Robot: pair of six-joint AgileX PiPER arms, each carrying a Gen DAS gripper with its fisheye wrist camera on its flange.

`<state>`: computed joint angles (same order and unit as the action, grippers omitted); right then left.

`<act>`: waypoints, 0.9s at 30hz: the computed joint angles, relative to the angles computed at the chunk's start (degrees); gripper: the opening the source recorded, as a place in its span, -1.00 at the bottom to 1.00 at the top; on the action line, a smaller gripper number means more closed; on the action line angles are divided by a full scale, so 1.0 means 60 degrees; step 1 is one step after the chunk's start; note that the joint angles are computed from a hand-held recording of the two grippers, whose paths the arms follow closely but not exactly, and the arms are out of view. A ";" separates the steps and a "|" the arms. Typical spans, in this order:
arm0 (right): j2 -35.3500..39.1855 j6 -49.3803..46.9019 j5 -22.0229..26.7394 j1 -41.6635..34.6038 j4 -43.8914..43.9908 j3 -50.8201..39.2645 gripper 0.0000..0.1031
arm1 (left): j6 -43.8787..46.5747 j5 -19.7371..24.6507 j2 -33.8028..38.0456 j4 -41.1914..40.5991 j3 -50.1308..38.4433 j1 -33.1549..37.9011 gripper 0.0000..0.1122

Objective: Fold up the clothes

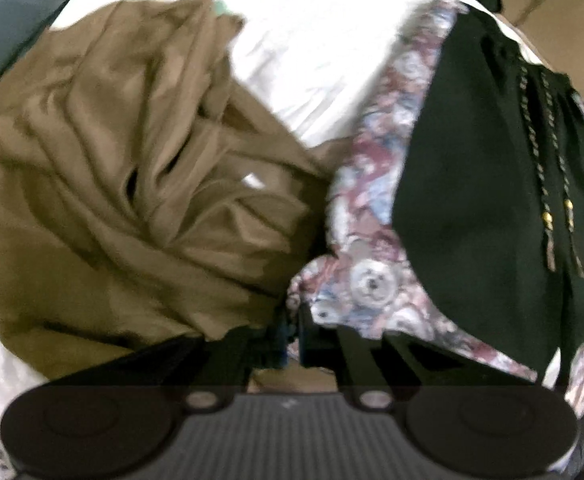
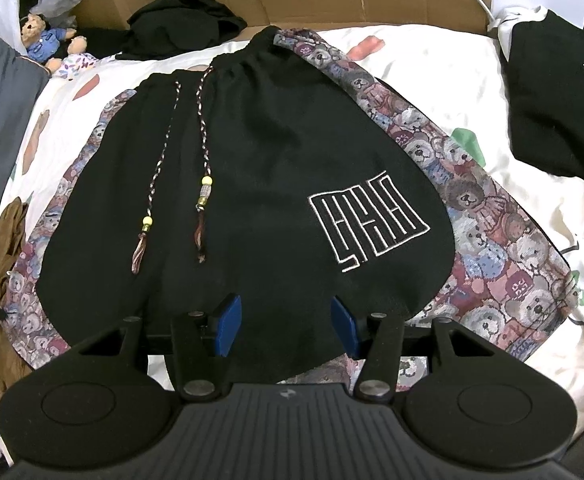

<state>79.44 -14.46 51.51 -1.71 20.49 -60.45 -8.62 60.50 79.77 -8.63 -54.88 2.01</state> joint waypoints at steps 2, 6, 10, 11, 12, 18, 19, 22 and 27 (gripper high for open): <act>-0.0044 -0.0029 0.0010 -0.0013 0.0036 0.0023 0.06 | 0.0033 0.0198 -0.0105 -0.0096 -0.0312 -0.0212 -0.91; -0.0159 0.0027 0.0090 0.0125 0.0027 -0.0009 0.06 | -0.0030 0.0234 -0.0123 -0.0426 -0.0888 -0.0474 -0.91; -0.0268 0.0232 0.0139 0.0534 0.0003 -0.0202 0.06 | 0.0128 0.0040 -0.0013 -0.1054 -0.1279 -0.0747 -0.92; -0.0275 0.0309 0.0138 0.0652 -0.0010 -0.0259 0.06 | 0.0141 -0.0064 0.0128 -0.1184 -0.1378 -0.0905 -0.92; -0.0281 0.0395 0.0136 0.0780 -0.0022 -0.0320 0.06 | 0.0195 -0.0212 0.0260 -0.1295 -0.1414 -0.1043 -0.92; -0.0232 0.1111 0.0071 0.2227 -0.0153 -0.0878 0.06 | 0.0039 -0.0459 0.0342 -0.1401 -0.1565 -0.1977 -0.92; -0.0206 0.1239 0.0055 0.2474 -0.0199 -0.0961 0.06 | -0.0032 -0.0416 0.0390 -0.1407 -0.1717 -0.2180 -0.92; -0.0116 0.1526 -0.0004 0.3090 -0.0262 -0.1149 0.06 | -0.0207 -0.0306 0.0508 -0.1468 -0.2076 -0.2522 -0.92; 0.0148 0.1932 -0.0128 0.4104 -0.0267 -0.1495 0.06 | -0.0220 -0.0388 0.0755 -0.1798 -0.2445 -0.2910 -0.92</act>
<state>80.33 -2.86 50.74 22.91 18.88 -69.42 -9.94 58.17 84.30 -19.42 -69.54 -15.45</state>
